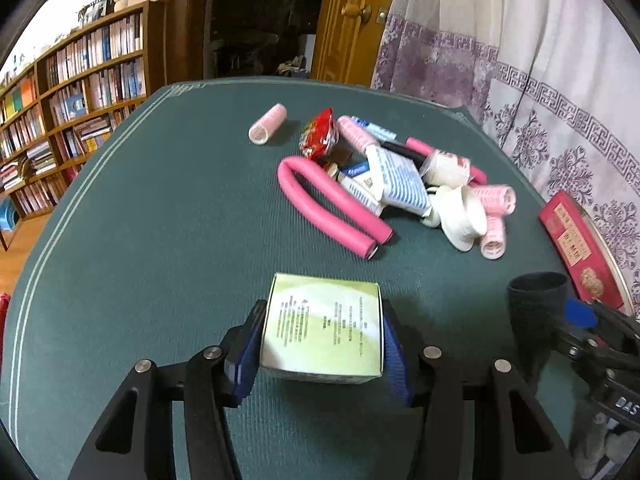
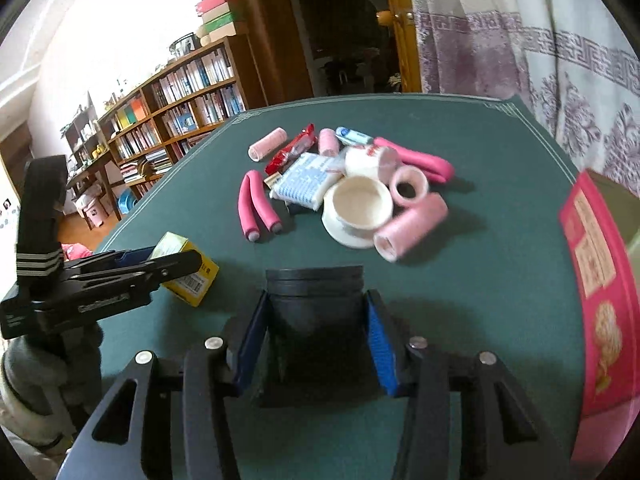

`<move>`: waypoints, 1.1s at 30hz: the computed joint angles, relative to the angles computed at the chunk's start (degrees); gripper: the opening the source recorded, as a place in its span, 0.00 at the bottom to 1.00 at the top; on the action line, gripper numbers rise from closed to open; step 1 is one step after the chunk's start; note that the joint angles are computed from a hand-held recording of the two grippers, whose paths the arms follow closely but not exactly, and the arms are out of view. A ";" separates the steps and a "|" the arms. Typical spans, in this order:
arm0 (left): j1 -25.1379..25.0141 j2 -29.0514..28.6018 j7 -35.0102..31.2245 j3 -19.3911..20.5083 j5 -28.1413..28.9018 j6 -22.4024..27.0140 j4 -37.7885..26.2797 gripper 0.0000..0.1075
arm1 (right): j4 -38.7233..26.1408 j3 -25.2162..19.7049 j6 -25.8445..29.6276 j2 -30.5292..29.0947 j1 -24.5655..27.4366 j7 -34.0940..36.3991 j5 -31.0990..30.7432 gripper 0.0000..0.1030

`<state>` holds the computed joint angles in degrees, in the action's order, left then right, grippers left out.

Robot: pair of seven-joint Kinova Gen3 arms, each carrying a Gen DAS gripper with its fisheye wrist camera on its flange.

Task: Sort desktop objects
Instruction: 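Lift the medicine box with the left gripper while the right gripper grasps the black funnel, then carry the medicine box and black funnel into the tin box with both grippers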

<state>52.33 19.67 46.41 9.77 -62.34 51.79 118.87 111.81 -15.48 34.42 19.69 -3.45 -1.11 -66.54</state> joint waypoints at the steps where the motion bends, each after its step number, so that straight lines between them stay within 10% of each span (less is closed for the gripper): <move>1: -0.39 0.28 -0.42 -0.04 0.31 -0.26 -0.16 0.50 | 0.19 0.05 0.14 0.04 0.32 0.25 -0.24 0.50; 15: 1.02 1.08 -6.78 -0.24 0.55 3.13 -5.25 0.48 | 1.69 3.89 5.37 -1.81 5.52 6.37 -7.90 0.50; 33: 2.56 9.20 -38.29 -2.76 0.51 -2.70 -30.96 0.49 | -2.90 13.18 13.17 -0.45 15.51 3.41 -15.43 0.51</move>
<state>54.90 28.88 8.12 7.00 -61.83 49.09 87.91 108.90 -2.29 47.59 19.24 12.06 2.30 -81.97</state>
